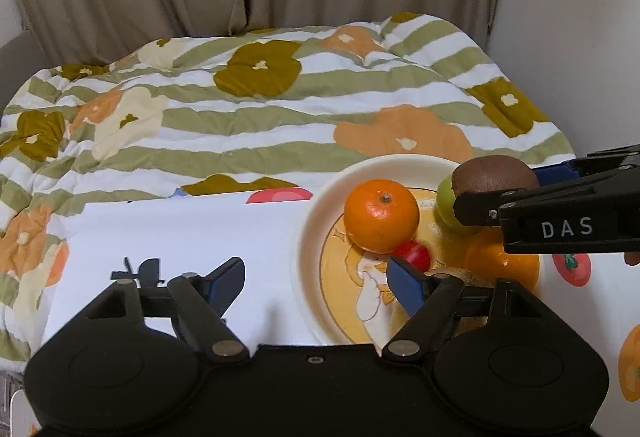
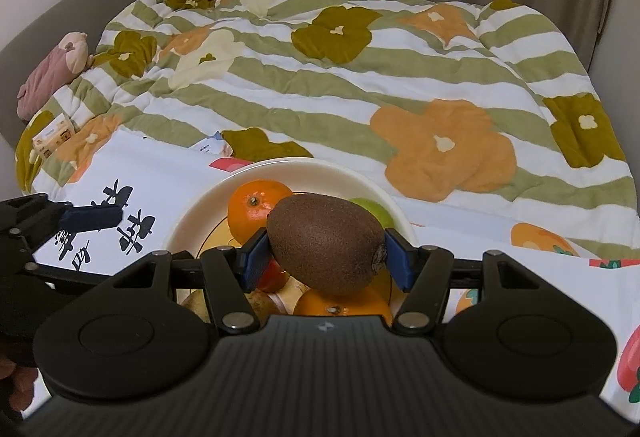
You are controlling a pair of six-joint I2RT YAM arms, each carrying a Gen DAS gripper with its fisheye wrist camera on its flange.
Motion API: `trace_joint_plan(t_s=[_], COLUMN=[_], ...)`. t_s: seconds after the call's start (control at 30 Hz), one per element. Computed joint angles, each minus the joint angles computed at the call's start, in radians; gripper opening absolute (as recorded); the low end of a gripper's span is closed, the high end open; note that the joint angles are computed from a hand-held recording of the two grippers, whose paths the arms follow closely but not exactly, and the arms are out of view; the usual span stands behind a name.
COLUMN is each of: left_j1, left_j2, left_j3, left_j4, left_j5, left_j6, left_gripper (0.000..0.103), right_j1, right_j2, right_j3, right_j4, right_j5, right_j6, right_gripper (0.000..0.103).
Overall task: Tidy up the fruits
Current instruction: 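Carry the tomato and kiwi into the duck bowl and open both tools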
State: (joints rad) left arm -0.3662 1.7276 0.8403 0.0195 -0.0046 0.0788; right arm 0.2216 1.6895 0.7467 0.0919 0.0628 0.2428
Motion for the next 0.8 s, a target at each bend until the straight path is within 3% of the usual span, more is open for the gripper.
trace_joint_plan(t_s=[0.8], left_j1=[0.098], left_j2=[-0.157], left_j3=[-0.127], left_j4=[-0.029], left_j5=[0.025], left_j6=[-0.035], left_gripper=[0.086], right_j1=[0.098], right_j2=[0.090], right_j3=[0.049], right_j4=[0.009], right_j5=[0.085], right_j6=[-0.032], right_gripper=[0.077])
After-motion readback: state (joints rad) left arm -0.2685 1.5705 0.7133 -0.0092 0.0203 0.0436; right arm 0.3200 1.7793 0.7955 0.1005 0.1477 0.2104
